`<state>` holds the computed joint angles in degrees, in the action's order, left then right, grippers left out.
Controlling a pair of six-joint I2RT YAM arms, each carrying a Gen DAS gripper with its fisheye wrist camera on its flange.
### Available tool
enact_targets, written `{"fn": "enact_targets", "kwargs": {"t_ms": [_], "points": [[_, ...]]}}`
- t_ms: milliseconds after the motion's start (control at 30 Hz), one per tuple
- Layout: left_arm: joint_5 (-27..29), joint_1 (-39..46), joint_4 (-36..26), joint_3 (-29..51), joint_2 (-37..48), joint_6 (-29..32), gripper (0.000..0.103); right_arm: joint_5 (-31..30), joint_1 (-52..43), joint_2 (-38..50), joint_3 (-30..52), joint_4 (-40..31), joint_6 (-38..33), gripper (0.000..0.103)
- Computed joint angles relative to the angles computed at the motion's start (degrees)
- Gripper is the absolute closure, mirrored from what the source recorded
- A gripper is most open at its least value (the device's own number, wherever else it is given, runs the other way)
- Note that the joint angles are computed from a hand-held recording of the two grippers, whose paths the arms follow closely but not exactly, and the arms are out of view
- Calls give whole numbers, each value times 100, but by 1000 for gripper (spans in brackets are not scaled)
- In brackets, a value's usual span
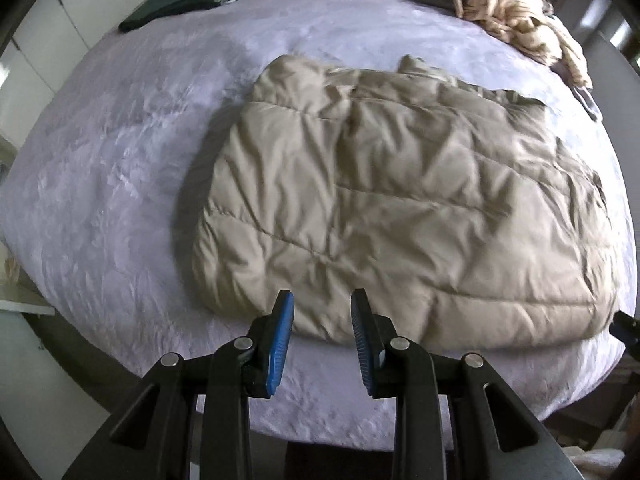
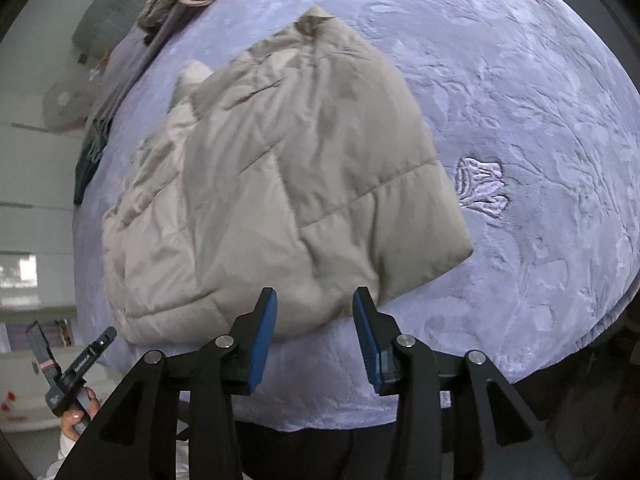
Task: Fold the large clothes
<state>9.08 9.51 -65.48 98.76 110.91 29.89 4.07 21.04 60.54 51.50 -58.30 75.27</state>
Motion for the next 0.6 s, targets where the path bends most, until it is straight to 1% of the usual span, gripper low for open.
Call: {"fn": "enact_targets", "kwargs": {"t_ms": [167, 233, 267, 300, 333, 467, 600], "points": [[-127, -34, 47, -315, -442, 110, 71, 76, 444, 232, 116, 54, 62, 56], [-143, -24, 45, -278, -476, 131, 26, 95, 581, 420, 218, 115, 113, 56], [-135, -3, 170, -337, -554, 110, 0, 108, 625, 506, 283, 119, 100, 55], [-65, 21, 349, -445, -695, 105, 0, 130, 649, 598, 362, 117, 66, 48], [-46, 25, 350, -377, -653, 170, 0, 171, 666, 703, 442, 137, 47, 45], [-14, 32, 278, -16, -322, 306, 0, 273, 646, 1171, 818, 268, -53, 44], [59, 88, 145, 569, 205, 501, 0, 403, 647, 1805, 1388, 268, -103, 43]]}}
